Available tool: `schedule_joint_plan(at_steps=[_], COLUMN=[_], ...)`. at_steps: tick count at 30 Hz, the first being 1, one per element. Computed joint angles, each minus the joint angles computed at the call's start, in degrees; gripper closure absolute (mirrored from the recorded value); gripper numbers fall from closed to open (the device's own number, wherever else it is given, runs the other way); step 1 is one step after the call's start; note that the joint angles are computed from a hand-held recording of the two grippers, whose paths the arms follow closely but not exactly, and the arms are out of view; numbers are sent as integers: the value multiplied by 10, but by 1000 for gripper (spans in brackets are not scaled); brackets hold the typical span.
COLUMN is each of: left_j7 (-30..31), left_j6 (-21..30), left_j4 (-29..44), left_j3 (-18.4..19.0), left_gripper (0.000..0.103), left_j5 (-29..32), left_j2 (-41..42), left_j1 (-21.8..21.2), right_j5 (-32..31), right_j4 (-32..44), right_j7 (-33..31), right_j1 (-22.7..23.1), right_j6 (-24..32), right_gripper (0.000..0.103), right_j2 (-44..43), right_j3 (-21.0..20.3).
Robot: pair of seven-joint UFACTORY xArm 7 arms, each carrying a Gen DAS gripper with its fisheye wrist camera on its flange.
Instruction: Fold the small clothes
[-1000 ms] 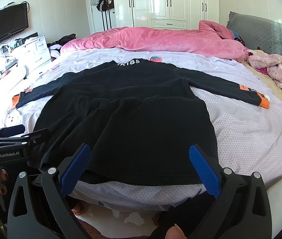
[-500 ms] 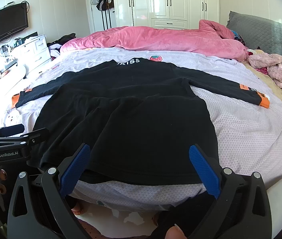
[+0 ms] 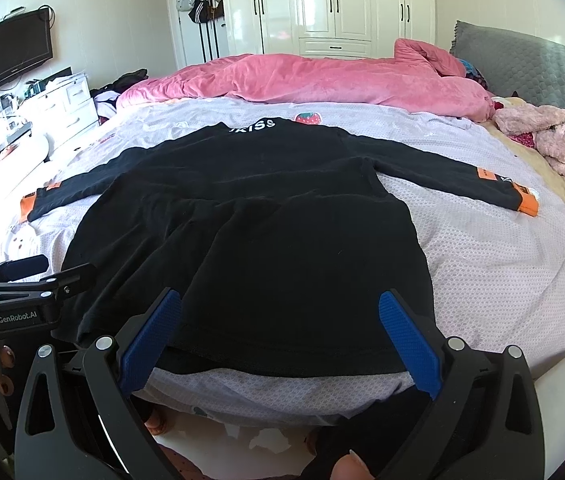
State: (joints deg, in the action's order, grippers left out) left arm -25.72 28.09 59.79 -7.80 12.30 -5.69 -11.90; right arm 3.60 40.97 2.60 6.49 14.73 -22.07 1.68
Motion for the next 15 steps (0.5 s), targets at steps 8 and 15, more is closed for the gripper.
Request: schedule_joint_plan(at_steps=[8, 15], left_j7=[21, 41], left_j6=[7, 17], left_j4=[42, 101], left_j3=[5, 13], left_gripper=[9, 9], left_j5=[-12, -30], left_j2=[37, 82], left_j1=[-5, -10], right_j5=[-9, -35], right_j4=[41, 99], right_j7=[3, 20], right_j1=[-16, -38], right_j6=[4, 19], right_gripper=[4, 4], right_j2=[35, 85], right_j3=[0, 4])
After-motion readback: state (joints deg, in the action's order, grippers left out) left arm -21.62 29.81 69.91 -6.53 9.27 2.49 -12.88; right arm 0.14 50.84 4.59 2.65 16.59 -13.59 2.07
